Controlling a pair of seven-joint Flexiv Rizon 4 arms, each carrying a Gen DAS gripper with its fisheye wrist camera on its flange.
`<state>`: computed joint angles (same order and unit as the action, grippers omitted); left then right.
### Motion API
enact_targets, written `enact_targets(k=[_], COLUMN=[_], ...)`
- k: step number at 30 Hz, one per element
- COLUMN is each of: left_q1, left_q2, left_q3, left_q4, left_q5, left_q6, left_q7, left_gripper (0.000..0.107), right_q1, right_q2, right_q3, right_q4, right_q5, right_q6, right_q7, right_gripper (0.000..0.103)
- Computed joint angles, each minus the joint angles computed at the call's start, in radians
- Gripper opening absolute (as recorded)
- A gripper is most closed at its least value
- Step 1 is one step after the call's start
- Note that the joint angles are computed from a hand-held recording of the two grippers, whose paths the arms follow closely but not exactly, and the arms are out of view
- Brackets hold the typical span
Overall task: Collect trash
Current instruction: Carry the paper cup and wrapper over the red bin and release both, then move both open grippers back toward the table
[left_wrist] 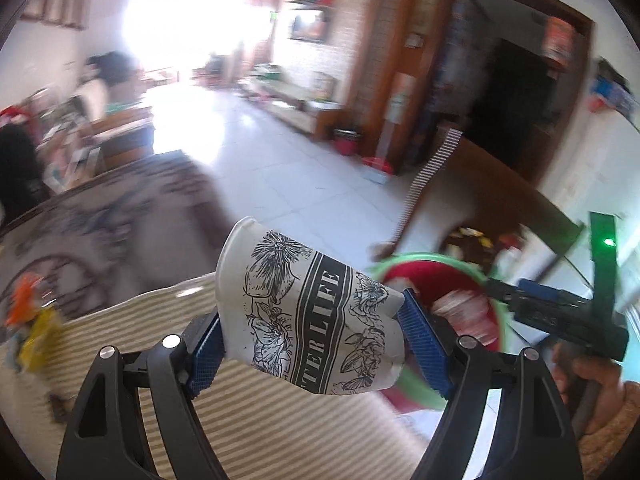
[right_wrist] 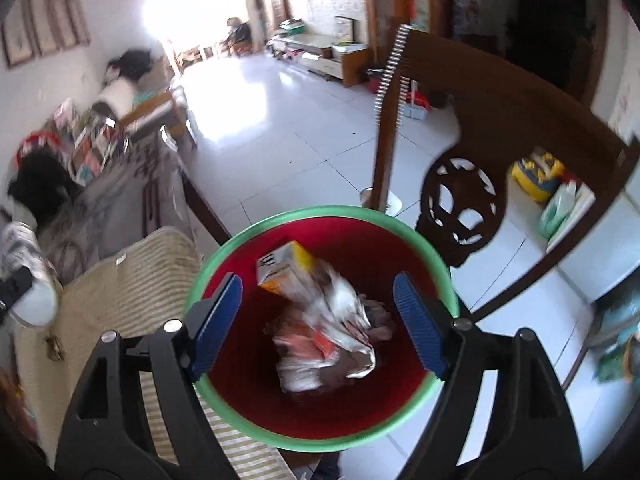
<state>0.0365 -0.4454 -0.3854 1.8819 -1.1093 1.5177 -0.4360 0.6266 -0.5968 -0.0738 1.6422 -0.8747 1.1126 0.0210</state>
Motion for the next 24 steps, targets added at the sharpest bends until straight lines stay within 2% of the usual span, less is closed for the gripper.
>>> enact_targets(k=[2, 6, 7, 8, 9, 12, 15, 18, 21, 24], left_q1=[-0.003, -0.042, -0.067, -0.11, -0.128, -0.088, -0.059, 0.002, 0.073, 0.142], left_q2=[-0.016, -0.065, -0.078, -0.098, -0.107, -0.096, -0.083, -0.051, -0.018, 0.008], left_q3=[-0.035, -0.048, -0.022, 0.036, 0.062, 0.021, 0.0, -0.052, -0.103, -0.125], left_q4=[-0.021, -0.09, -0.107, -0.133, -0.143, -0.121, -0.101, -0.047, 0.02, 0.082], left_q5=[-0.008, -0.016, 0.011, 0.101, 0.145, 0.144, 0.127, 0.054, -0.04, -0.077], left_q6=[-0.041, -0.135, -0.151, -0.162, -0.158, -0.143, -0.1, -0.012, 0.098, 0.17], left_q7=[0.038, 0.088, 0.075, -0.001, -0.042, -0.054, -0.054, -0.002, 0.053, 0.044], left_gripper=[0.076, 0.078, 0.08, 0.086, 0.086, 0.088, 0.088, 0.089, 0.089, 0.089], right_q1=[0.003, -0.011, -0.018, -0.029, -0.037, -0.055, -0.062, -0.062, -0.045, -0.023], right_q2=[0.027, 0.099, 0.111, 0.117, 0.125, 0.134, 0.125, 0.09, 0.026, -0.067], right_q3=[-0.013, -0.02, -0.015, -0.006, 0.004, 0.025, 0.037, 0.048, 0.064, 0.1], right_q4=[0.04, 0.138, 0.154, 0.162, 0.169, 0.173, 0.147, 0.094, 0.01, -0.108], right_q5=[-0.014, -0.082, -0.099, -0.109, -0.119, -0.16, -0.203, -0.217, -0.175, -0.067], right_q6=[-0.013, -0.044, -0.057, -0.064, -0.076, -0.085, -0.081, -0.045, -0.015, 0.0], right_q7=[0.037, 0.146, 0.17, 0.178, 0.188, 0.207, 0.214, 0.193, 0.107, -0.046], right_gripper=[0.077, 0.077, 0.077, 0.077, 0.077, 0.077, 0.078, 0.079, 0.081, 0.081])
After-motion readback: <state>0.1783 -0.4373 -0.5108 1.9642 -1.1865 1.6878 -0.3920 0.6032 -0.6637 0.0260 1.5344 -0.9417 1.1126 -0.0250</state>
